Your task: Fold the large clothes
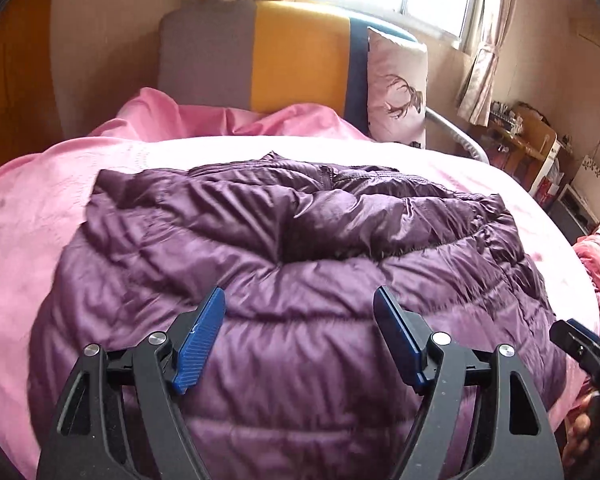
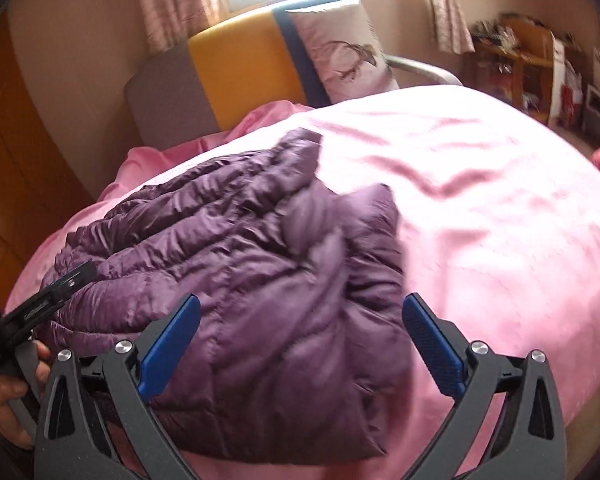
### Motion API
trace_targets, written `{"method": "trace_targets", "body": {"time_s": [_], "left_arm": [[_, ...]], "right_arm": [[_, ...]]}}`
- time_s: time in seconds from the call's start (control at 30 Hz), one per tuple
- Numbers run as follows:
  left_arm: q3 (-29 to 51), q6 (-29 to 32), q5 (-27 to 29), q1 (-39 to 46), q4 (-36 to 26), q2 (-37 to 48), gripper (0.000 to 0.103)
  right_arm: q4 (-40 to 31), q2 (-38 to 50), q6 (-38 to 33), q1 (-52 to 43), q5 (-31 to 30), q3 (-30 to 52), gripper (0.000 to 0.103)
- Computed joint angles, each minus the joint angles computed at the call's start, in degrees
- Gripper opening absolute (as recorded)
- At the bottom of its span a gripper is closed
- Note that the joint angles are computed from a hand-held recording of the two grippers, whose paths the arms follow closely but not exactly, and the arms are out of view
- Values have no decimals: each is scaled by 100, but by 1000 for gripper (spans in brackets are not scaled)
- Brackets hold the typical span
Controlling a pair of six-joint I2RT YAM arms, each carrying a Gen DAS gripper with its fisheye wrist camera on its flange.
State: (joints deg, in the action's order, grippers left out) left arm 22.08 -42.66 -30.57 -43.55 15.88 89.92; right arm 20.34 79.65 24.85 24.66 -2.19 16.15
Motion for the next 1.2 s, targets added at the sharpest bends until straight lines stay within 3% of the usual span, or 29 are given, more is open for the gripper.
{"method": "trace_targets", "body": {"time_s": [0.2,0.43,0.7,0.83,0.93,1.07,1.2], "left_arm": [[-378,-307,-357,-397,-395,-642,75],[-772,-698,-522,-636,-476,-978,75],[-934,-850,-659,-814,-429,-1076,75],[-914,-831,-646,-865,-364,-977,75],[-878,-792,-576,-832,-250,-839,75],[-834,-728,-478,-781,-103,-604,75],[-795,-697,-418,-765,84,-320,75]], "right_arm": [[576,435,344,-1240,-1640,-441,101],[956,638,507,-1526,-2453,-546,101],[1097,716,700,-1458,-2799,-532,100],[1123,865,691,-1352,-2985,-456,89],[1190,945,764,-1053,-2728,-425,81],[1087,957,765,-896,-2671,-346,61],[723,671,699,-648,-2485,-276,49]]}}
